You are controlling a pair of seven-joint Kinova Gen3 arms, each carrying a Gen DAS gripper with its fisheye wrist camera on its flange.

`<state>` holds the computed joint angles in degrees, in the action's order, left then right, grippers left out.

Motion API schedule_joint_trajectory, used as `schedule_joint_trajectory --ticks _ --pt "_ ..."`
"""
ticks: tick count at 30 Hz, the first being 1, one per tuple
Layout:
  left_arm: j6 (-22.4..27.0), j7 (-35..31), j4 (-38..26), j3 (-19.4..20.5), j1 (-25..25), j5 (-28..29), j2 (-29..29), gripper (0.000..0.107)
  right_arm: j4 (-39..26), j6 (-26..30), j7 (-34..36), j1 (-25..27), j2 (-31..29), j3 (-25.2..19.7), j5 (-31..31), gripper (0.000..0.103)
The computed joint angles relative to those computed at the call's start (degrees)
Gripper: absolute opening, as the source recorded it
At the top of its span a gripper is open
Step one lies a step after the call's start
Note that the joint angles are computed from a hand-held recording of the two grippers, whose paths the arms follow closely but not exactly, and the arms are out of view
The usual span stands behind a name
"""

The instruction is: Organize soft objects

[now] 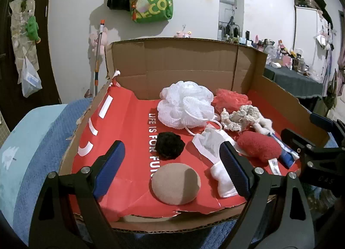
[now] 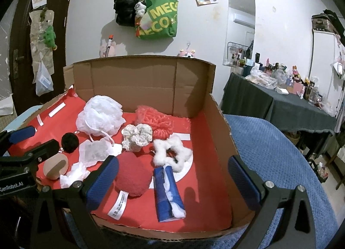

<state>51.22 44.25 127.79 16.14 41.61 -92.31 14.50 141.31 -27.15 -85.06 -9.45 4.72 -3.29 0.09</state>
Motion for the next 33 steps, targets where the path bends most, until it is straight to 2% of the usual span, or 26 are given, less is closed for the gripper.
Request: schedule_joint_trajectory --ticks 33 --pt "-0.4 0.0 0.0 0.0 -0.2 -0.2 0.1 0.091 0.1 -0.3 1.5 -0.8 0.5 -0.1 -1.4 0.103"
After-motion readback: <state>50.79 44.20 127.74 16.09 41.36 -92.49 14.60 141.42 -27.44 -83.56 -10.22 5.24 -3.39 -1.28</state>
